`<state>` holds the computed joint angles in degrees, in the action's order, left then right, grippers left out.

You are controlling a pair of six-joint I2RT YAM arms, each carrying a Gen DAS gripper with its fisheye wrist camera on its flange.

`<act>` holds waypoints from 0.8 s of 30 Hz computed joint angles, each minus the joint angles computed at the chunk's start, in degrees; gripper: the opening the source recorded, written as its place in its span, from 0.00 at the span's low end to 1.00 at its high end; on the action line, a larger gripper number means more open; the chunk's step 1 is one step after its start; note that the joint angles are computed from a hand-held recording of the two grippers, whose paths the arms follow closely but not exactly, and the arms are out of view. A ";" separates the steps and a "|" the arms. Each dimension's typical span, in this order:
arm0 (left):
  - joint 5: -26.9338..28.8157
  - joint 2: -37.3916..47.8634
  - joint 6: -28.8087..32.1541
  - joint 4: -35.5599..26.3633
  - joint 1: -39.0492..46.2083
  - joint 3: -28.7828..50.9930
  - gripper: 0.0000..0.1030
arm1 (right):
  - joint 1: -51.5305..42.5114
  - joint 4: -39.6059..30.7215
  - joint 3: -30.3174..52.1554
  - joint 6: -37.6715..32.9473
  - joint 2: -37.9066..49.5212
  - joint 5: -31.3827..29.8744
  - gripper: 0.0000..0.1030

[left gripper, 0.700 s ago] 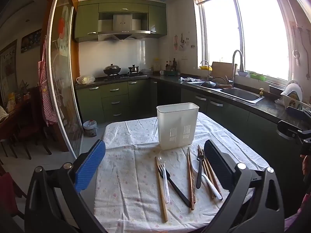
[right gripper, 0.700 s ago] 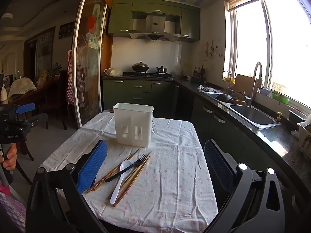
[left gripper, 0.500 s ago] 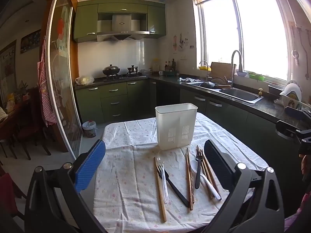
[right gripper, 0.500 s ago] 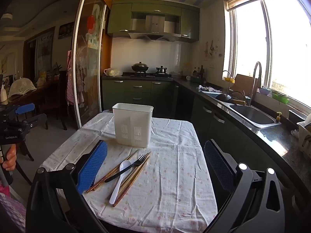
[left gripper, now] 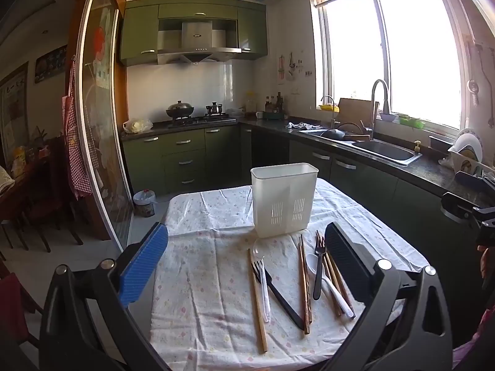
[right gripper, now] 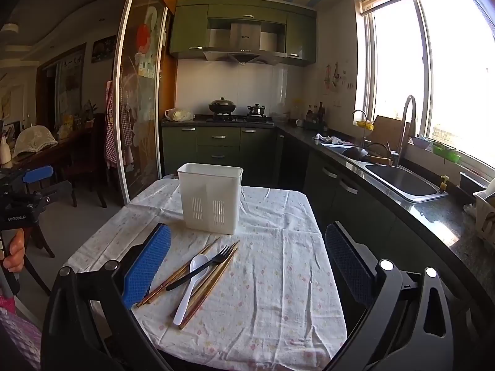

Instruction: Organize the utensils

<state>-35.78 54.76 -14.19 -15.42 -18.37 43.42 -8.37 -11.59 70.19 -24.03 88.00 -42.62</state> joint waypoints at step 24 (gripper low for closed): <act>-0.29 0.16 -0.54 0.40 -0.45 -0.93 0.94 | -0.19 -0.22 -0.49 0.11 -1.00 -0.19 0.96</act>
